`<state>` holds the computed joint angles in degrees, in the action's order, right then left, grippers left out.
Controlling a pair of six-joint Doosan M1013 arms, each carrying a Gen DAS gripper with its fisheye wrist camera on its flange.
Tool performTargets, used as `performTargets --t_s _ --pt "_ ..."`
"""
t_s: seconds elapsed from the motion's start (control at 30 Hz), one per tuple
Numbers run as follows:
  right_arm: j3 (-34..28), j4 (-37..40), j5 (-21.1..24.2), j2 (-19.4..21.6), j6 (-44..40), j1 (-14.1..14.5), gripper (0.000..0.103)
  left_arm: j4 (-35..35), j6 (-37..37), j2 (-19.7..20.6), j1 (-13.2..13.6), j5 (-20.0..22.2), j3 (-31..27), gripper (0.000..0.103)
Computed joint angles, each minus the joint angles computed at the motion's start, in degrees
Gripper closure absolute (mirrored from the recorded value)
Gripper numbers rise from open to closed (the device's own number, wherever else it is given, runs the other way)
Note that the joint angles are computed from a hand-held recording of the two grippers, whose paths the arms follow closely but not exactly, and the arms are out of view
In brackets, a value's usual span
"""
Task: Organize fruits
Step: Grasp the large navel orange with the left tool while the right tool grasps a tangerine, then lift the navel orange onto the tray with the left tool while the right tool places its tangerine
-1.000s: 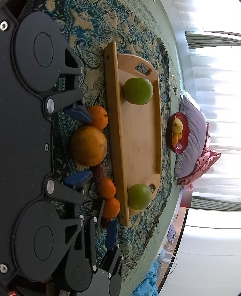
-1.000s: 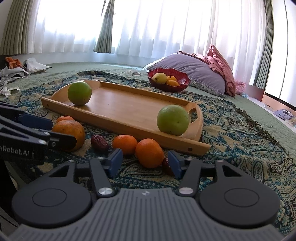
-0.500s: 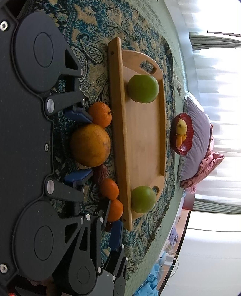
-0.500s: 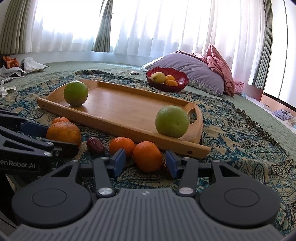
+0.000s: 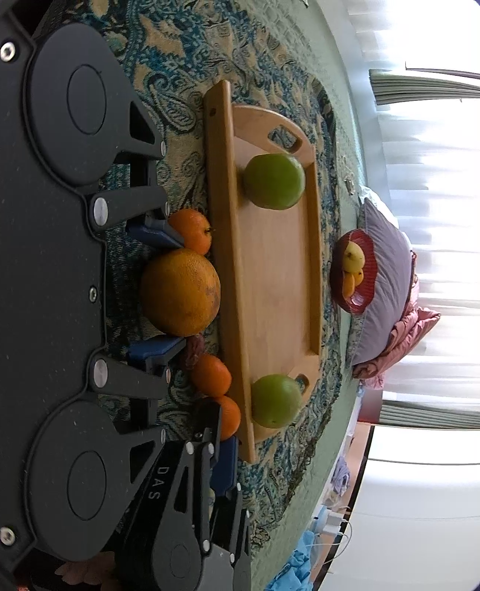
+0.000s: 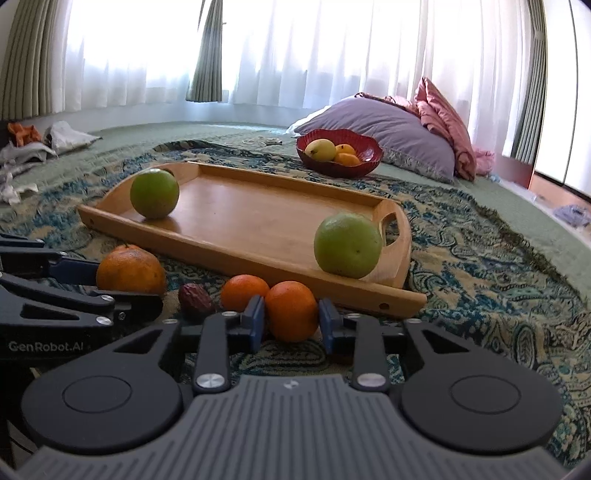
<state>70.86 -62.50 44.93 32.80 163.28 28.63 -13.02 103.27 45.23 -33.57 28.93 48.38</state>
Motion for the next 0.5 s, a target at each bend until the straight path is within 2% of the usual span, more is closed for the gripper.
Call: performTargets --t_s 0.27,0.5 --pt "0.29 -2.46 0.21 -0.57 1.36 0.33 0.068 0.92 -1.1 -0.28 0.19 -2.08 -0.52 0.055" --pt "-0.19 -2.81 1.19 -0.13 -0.57 0.77 0.068 3.01 -3.74 -0.29 0.45 -2.22 -0.59 0.055"
